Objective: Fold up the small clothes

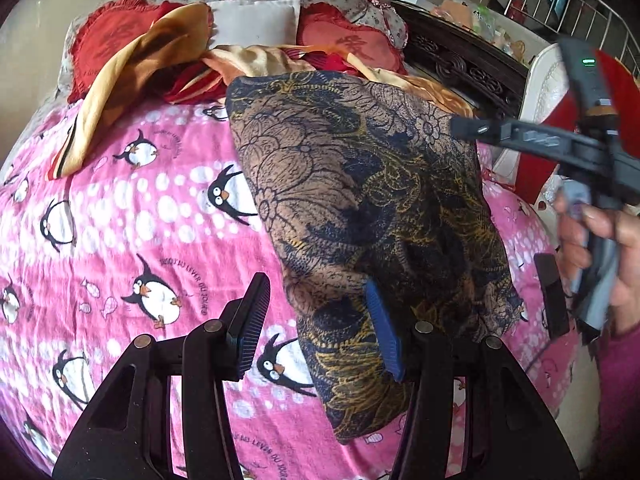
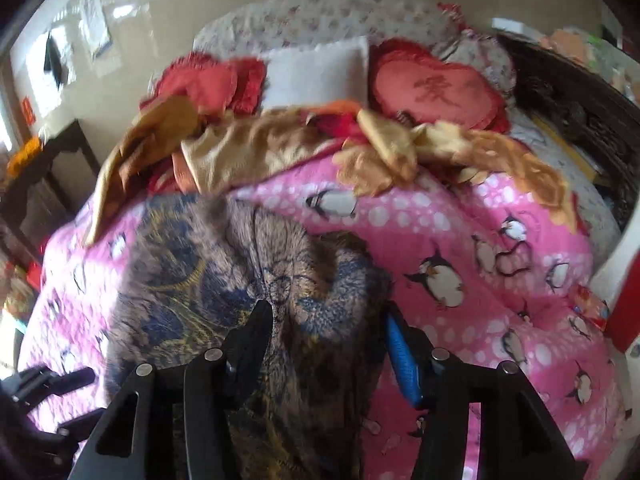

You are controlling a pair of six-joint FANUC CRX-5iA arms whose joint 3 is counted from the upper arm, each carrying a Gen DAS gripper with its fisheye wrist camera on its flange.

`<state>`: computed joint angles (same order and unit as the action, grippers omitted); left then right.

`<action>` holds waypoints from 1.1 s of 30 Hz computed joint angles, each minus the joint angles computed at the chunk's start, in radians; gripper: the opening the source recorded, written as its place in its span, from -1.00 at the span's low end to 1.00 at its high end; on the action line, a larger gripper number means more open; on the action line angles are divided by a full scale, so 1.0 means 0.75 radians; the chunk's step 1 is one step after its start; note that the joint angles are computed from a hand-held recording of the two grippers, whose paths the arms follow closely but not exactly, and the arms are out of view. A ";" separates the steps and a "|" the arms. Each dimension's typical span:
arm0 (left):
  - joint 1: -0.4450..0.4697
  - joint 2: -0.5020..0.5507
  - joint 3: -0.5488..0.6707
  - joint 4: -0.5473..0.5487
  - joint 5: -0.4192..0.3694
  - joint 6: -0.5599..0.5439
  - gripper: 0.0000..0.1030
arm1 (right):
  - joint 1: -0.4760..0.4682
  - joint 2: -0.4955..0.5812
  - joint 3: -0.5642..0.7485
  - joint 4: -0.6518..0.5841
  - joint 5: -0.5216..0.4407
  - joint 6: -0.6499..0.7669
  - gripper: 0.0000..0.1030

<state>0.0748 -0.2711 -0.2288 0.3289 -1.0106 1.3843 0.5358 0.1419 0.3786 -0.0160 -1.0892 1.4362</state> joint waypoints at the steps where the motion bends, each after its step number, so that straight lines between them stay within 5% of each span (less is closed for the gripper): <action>1: -0.010 0.011 0.008 -0.012 0.007 0.007 -0.04 | -0.004 -0.057 -0.048 -0.014 0.051 -0.013 0.04; 3: -0.034 0.038 0.027 -0.050 0.017 0.038 -0.04 | -0.044 -0.139 -0.089 -0.165 0.096 0.066 0.04; 6: -0.072 0.085 0.065 -0.131 0.005 0.107 -0.04 | -0.087 -0.126 -0.014 -0.416 -0.078 0.252 0.00; 11: -0.095 0.103 0.055 -0.171 0.007 0.137 0.08 | 0.053 -0.142 -0.245 -0.046 -0.044 0.095 -0.10; 14: -0.107 0.099 0.053 -0.190 0.008 0.143 0.08 | 0.050 -0.209 -0.361 -0.019 0.041 0.085 -0.10; 22: -0.138 0.091 0.082 -0.247 -0.014 0.203 0.08 | 0.025 -0.265 -0.292 -0.137 -0.017 0.087 -0.10; 29: -0.153 0.083 0.074 -0.266 -0.010 0.215 0.08 | 0.120 -0.257 -0.409 0.030 -0.095 -0.029 -0.10; 33: -0.156 0.070 0.065 -0.264 -0.007 0.221 0.08 | 0.056 -0.252 -0.377 -0.087 -0.127 -0.027 -0.10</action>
<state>-0.0423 -0.2183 -0.1797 0.1306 -1.0160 1.5500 0.5775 -0.0472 0.0959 -0.0810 -1.1843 1.4163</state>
